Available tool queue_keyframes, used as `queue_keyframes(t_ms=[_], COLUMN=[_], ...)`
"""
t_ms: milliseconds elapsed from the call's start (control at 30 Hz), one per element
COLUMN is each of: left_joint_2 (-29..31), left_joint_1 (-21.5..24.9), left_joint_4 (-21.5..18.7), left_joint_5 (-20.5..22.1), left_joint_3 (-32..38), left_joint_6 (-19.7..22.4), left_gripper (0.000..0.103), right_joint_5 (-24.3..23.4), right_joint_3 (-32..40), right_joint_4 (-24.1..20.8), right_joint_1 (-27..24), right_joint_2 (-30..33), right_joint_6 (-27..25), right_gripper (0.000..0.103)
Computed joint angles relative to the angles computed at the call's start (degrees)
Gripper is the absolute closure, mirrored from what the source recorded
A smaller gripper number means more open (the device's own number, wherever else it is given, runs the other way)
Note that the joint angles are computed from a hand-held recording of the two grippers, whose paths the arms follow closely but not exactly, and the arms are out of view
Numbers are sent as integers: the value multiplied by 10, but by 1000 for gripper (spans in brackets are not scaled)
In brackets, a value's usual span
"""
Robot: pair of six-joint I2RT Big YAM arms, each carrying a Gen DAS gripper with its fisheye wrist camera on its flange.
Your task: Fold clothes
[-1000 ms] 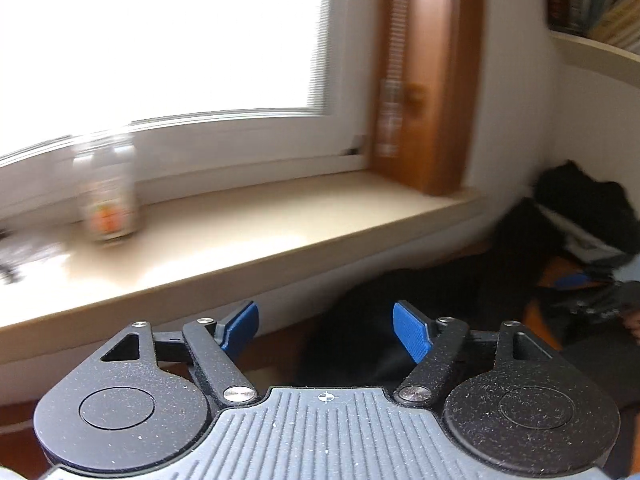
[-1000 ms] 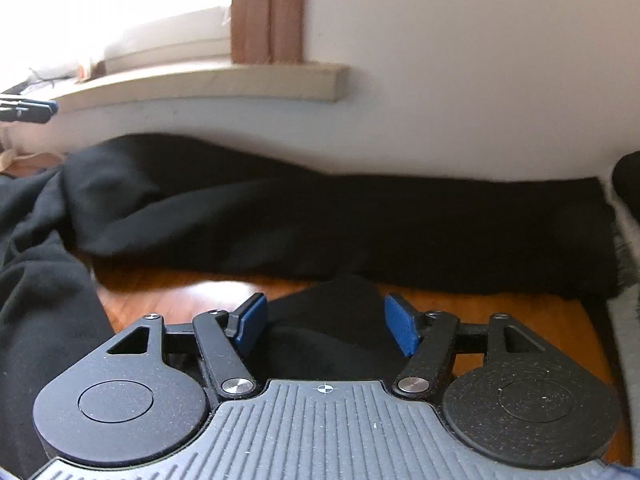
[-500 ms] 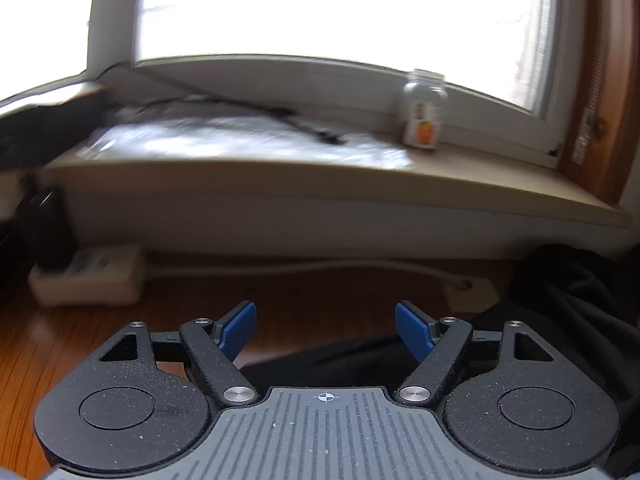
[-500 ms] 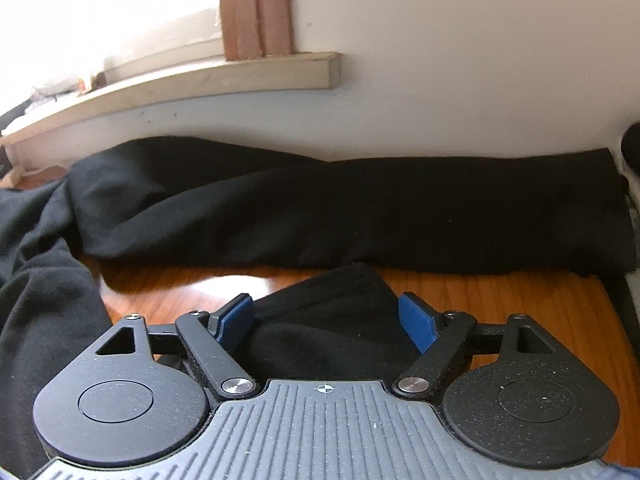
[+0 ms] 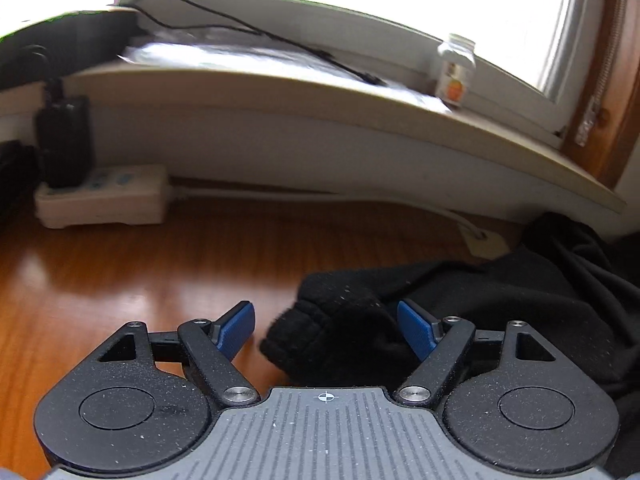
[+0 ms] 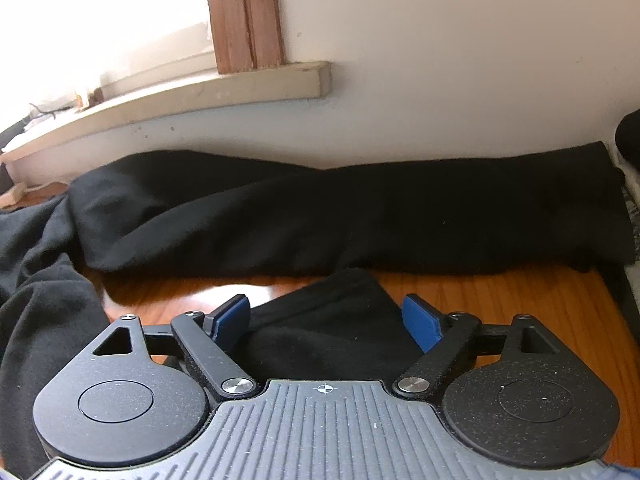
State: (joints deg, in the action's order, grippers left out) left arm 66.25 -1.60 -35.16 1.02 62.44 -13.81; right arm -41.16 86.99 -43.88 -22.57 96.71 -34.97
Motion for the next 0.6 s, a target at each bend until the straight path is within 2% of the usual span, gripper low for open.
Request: queue_keyframes(t_ms=[33,67,100,167,200,267,367,400,467,533,600], left_joint_2=[-1,-2,-6,-13,-18,-27,-38,-33,-5,18,23], left_joint_1=[-3,-5,-8,-14,-18,-16,17,37,79,99,92], left_joint_4=[2,4,9,21,24,29,40,39,-2,-33,-47], left_joint_5=[1,1,0,-4,-19,-42,-51,-55,-38,-33,-53], left_joint_3=[-1,-2,-4,-9,-9,-3,18,33,86,124,130], left_joint_6=[7,15,22,36,40,47,58,69,85,98,121], left_gripper=[35,43,60,84,88,89,89,89,89,86,74], right_joint_5=[2,3,8,20,26,50,84,76,48,15,13], right_joint_3=[0,0,-2,-6,-8,-12,-30,-36,-46,-60,-80], right_joint_4=[1,1,4,9,12,9,11,1,-24,-41,-33], right_joint_1=[0,1,2,4,6,11,21,23,25,29,38], right_joint_2=[0,0,-2,-5,-6,-12,-31,-41,-59,-82,-107], right_joint_6=[1,1,2,4,5,12,27,30,29,17,2], right_gripper=[20,20,20,19,19,17,17,17,17,17,17])
